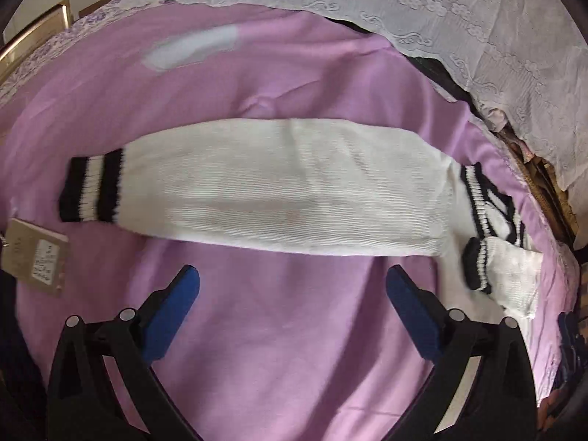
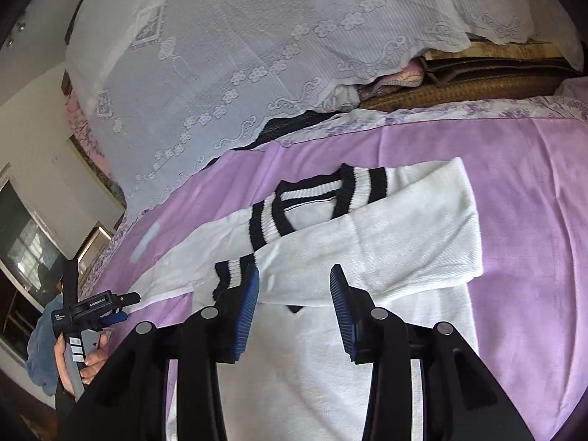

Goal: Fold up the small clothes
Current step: 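Open the right gripper and release the folded sleeve on the sweater, then grasp the other sleeve's striped cuff with the left gripper and lift it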

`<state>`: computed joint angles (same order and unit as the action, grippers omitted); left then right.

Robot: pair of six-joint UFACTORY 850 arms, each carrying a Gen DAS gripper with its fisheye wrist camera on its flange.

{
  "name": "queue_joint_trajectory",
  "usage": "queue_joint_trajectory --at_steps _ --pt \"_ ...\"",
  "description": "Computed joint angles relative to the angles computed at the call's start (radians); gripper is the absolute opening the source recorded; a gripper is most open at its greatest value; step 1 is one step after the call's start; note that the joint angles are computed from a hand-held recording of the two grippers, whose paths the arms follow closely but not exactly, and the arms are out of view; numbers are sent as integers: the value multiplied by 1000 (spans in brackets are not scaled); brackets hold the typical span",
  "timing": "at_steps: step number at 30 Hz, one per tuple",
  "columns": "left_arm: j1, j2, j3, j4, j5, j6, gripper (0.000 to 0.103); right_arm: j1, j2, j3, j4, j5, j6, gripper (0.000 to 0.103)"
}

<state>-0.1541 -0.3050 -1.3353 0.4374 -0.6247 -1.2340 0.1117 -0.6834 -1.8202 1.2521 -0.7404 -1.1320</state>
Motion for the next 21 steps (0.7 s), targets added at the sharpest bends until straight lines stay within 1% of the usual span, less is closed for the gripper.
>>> queue_joint_trajectory --at_steps 1,2,3,5,6,7,8,9,11,12,14,15,17,19,20,21 --pt "6 34 49 47 -30 -52 99 16 24 29 11 0 -31 45" --pt "22 72 105 68 -31 -87 99 32 43 52 18 -4 -55 46" --pt "47 110 162 61 0 -108 99 51 58 69 13 -13 -71 46" --pt "115 174 267 -40 120 -99 99 92 82 92 -5 -24 -100 46" --pt "149 192 312 -112 200 -78 99 115 95 107 -13 -14 -115 47" --pt "170 207 342 -141 263 -79 99 140 106 120 -25 7 -129 47" --pt "181 214 348 -128 285 -96 99 164 115 130 -40 33 -141 47" --pt "186 209 339 -115 290 -101 99 186 117 133 -57 53 -148 47" --pt "203 189 319 -160 330 -16 99 228 106 115 -114 77 -123 47" --pt "209 177 311 -162 350 -7 99 245 96 102 -147 87 -101 47" --pt "220 158 301 -104 360 -81 99 278 76 74 -207 106 -51 48" --pt "229 155 304 -78 376 -113 98 291 65 59 -231 110 -26 48" --pt "241 160 314 -19 399 -181 94 316 41 26 -267 118 18 48" --pt "250 170 326 21 409 -235 74 345 12 -15 -332 151 72 48" --pt "254 172 329 23 417 -246 71 361 -5 -39 -383 169 112 48" --pt "258 178 338 20 428 -251 65 376 -26 -69 -447 178 161 48"
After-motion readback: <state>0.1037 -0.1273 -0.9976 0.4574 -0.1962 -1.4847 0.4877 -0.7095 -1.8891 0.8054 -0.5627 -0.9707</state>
